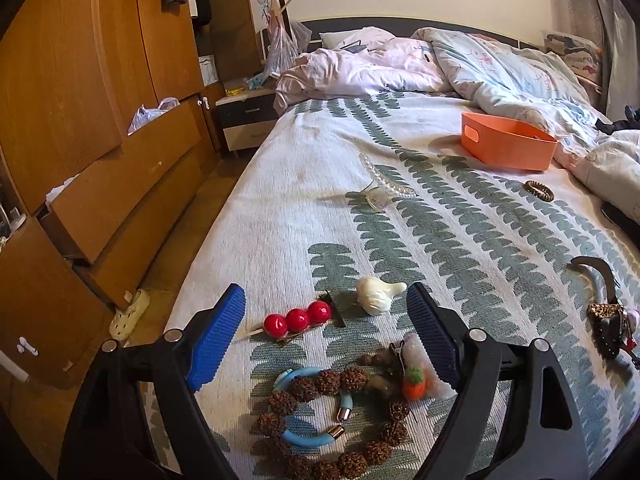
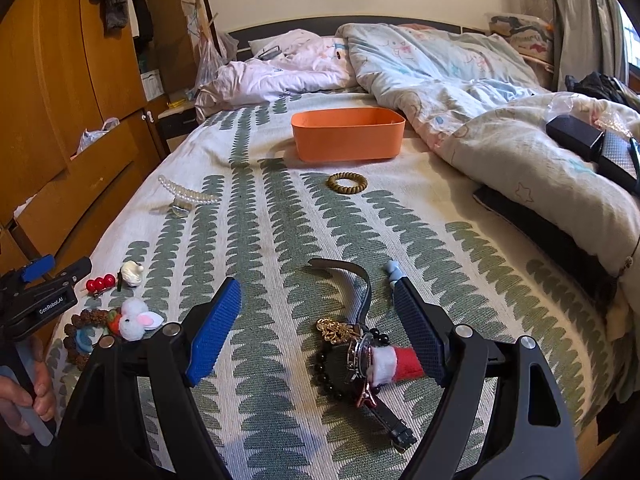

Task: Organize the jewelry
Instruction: 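Move both tools back over the jewelry pile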

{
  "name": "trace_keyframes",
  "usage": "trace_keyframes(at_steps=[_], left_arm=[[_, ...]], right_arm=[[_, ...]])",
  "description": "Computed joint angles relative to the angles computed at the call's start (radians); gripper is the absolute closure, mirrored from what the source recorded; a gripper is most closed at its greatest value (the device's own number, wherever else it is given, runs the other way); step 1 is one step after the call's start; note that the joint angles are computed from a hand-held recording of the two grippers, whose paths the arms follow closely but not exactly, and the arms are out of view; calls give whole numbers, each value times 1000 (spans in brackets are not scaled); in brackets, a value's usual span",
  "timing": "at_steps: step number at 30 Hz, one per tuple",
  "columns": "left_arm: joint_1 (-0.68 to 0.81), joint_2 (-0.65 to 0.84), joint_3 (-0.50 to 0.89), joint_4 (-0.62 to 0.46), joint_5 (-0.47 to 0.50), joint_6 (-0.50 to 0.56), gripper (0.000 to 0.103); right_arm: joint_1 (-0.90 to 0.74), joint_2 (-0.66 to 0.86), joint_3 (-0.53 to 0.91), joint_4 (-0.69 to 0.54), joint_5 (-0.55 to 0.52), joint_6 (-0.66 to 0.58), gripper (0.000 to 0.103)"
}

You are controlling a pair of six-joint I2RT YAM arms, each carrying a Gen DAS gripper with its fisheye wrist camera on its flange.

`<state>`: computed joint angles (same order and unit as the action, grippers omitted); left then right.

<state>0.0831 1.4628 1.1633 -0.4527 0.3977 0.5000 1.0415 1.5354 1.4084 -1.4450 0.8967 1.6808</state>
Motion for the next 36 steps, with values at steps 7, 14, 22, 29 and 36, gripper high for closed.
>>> trace_keyframes(at_steps=[7, 14, 22, 29, 36], left_arm=[[-9, 19, 12, -6, -14, -5, 21], [-21, 52, 33, -16, -32, -12, 18], [-53, 103, 73, -27, -78, -31, 18], [-68, 151, 119, -39, -101, -46, 18], [-72, 188, 156, -66, -111, -47, 18]], right_arm=[[-7, 0, -1, 2, -6, -7, 23], [-39, -24, -31, 18, -24, -1, 23], [-108, -59, -73, 51, -55, -45, 23], [-165, -125, -134, 67, -80, -36, 23], [-183, -195, -193, 60, -120, 0, 23]])
